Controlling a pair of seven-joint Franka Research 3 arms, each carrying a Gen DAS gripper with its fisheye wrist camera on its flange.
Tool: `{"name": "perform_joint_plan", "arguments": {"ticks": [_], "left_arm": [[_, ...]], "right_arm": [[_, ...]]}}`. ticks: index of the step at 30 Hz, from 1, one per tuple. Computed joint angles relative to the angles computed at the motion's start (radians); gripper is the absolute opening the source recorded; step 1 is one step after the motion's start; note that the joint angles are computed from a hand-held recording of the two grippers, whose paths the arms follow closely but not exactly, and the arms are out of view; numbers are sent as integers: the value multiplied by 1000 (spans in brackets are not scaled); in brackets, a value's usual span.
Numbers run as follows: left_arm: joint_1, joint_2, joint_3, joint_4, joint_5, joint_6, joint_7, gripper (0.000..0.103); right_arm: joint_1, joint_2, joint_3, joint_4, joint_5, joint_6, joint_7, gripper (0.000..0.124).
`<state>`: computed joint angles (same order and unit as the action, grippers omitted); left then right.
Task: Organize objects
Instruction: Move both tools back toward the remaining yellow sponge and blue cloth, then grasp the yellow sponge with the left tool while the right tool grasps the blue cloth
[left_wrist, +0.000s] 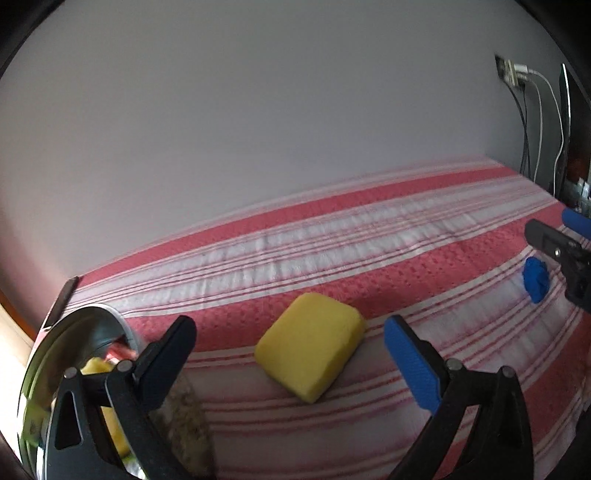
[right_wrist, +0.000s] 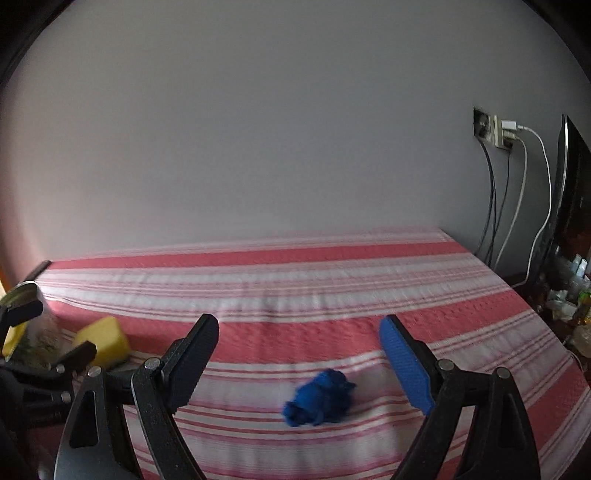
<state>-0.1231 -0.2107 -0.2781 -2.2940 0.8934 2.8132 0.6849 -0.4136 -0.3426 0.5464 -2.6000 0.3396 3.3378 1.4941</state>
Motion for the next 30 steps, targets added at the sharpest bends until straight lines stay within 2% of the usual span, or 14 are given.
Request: {"name": "perform_joint_plan", "arguments": {"ticks": [2,5,10,12,15,19,20,21,22,23,26,30], "left_arm": [[-30,33,31,16,-111,4,106,103],[-51,71,56,33,-239,-17,224,103],[-30,86,28,49,-121,-42,143,101],[-44,99,31,62,-145,-52,181,89],[-54,102,29,66,-134,-63,196,89],[-75,123,55,77,-290,-66,323,89],[-78,124,63,73,-340,-52,355,86],[-78,120,67,65,-370,-41,378,76],[-81,119,68,62,-394,-32,398,70],[-78,118,62,61,-382,-31,393,68],[-72,121,47,66,-326,-37,357,64],[-72,107,48,50,-332,-22,341,63]], "right_arm": [[50,-4,-59,2,-9,-50,3,90],[22,-2,-41,18,-52,-99,37,90],[8,-2,-42,32,-119,-152,92,90],[14,10,-60,44,-138,-180,114,91],[24,5,-87,33,-155,-170,161,90],[22,-2,-100,24,-200,-164,211,91],[22,-4,-102,23,-214,-167,222,91],[25,-5,-107,24,-226,-169,231,91],[29,-6,-114,22,-237,-169,241,91],[30,-5,-118,22,-246,-170,254,91],[81,11,-181,28,-258,-179,273,91],[165,16,-266,29,-274,-196,286,91]]}}
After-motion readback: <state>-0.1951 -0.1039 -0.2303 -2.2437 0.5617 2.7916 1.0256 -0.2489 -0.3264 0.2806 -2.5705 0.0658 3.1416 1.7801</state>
